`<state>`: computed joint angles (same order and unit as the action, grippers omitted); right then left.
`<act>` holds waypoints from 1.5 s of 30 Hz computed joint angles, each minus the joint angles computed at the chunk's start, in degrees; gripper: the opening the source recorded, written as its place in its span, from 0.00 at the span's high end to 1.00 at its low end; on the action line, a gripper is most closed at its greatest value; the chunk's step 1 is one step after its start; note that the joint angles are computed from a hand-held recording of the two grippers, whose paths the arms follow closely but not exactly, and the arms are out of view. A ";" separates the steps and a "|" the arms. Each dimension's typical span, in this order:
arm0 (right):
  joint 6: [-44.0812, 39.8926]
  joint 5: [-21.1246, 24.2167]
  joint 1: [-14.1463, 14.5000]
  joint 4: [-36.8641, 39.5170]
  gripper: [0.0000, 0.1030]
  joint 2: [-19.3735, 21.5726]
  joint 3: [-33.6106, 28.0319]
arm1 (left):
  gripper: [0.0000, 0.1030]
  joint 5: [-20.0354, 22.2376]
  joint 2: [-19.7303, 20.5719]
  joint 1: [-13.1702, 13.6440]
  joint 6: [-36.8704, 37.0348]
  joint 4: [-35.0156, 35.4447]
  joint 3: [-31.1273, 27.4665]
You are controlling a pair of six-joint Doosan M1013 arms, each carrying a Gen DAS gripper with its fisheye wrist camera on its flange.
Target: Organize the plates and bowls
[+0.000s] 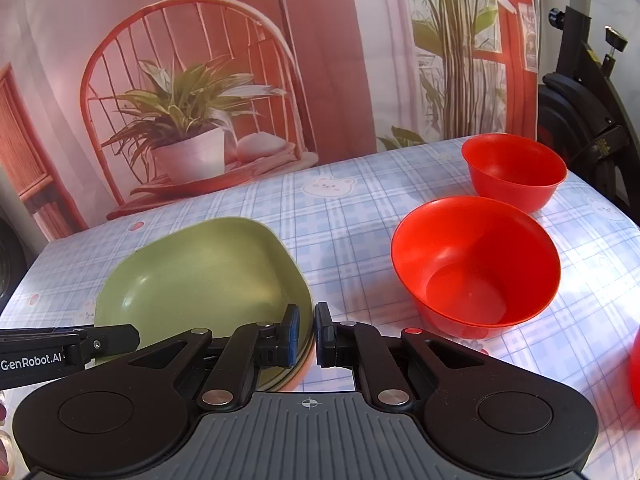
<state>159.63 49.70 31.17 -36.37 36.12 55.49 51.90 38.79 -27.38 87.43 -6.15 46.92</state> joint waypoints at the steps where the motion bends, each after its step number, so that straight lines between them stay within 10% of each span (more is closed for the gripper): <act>1: 0.10 0.03 0.02 -0.13 0.92 -0.03 0.05 | 0.71 -0.24 -0.13 -0.04 -0.64 0.71 0.24; 30: -2.55 1.25 0.99 -0.71 0.84 -0.19 0.61 | 0.51 -7.64 -3.72 0.71 -2.56 -2.99 7.99; 45: -2.21 1.81 0.95 -0.78 0.87 -0.02 0.35 | 0.47 -4.39 -2.58 0.54 -3.92 -1.22 6.32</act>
